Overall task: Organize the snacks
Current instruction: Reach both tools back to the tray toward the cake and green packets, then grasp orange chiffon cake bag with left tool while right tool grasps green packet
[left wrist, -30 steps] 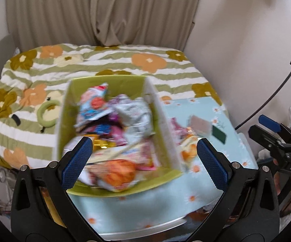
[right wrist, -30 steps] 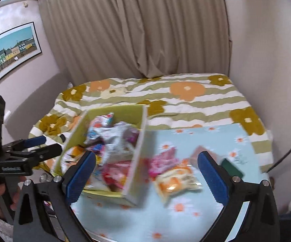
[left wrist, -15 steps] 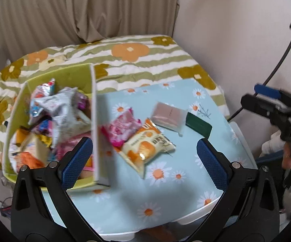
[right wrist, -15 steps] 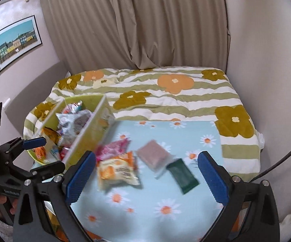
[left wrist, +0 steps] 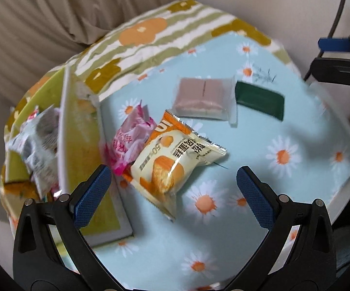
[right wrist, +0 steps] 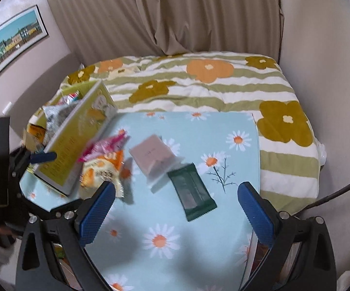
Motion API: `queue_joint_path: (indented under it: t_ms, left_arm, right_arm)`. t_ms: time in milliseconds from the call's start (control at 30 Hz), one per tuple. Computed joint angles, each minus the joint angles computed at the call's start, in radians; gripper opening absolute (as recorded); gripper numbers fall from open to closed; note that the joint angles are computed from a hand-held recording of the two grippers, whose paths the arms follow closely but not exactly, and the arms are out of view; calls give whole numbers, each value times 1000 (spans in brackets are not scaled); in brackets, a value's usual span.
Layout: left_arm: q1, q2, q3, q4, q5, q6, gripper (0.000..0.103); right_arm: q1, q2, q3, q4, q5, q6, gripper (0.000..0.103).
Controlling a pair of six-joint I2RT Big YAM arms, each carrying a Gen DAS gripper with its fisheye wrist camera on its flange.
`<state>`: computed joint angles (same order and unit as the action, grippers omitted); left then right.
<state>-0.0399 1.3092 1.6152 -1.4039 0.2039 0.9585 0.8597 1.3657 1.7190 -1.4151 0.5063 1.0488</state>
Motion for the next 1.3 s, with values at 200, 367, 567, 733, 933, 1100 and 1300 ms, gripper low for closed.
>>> queue_joint_path:
  t_ms: [200,367,567,733,933,1100,1300]
  left_arm:
    - [-52,65,8,10,-68,10,97]
    - [-67,109,28,-22,-78,19,93]
    - [-68,154,53,-53,-75,16,93]
    - [-68,171,44,-59,-93,18,88]
    - [-66,202,63,-100,-93,1,67]
    - [-74,187,37,-86,-92,3,65]
    - [-74,183,32,-85,-74,-19,62]
  right_arm:
    - [-38,-8,-76,59,-62,-37,101]
    - [-69,15,-92,78,-107,-94,100]
    - [-102,56,-96,85,-156,-184,95]
    - [-123,84,-104,67,-193,-242,85]
    - [-127,95,-113,63,-199,-285,79]
    - [-124,107,-106,45,-196,-314,75]
    - [-130,105,-118,53,-199,-334,70]
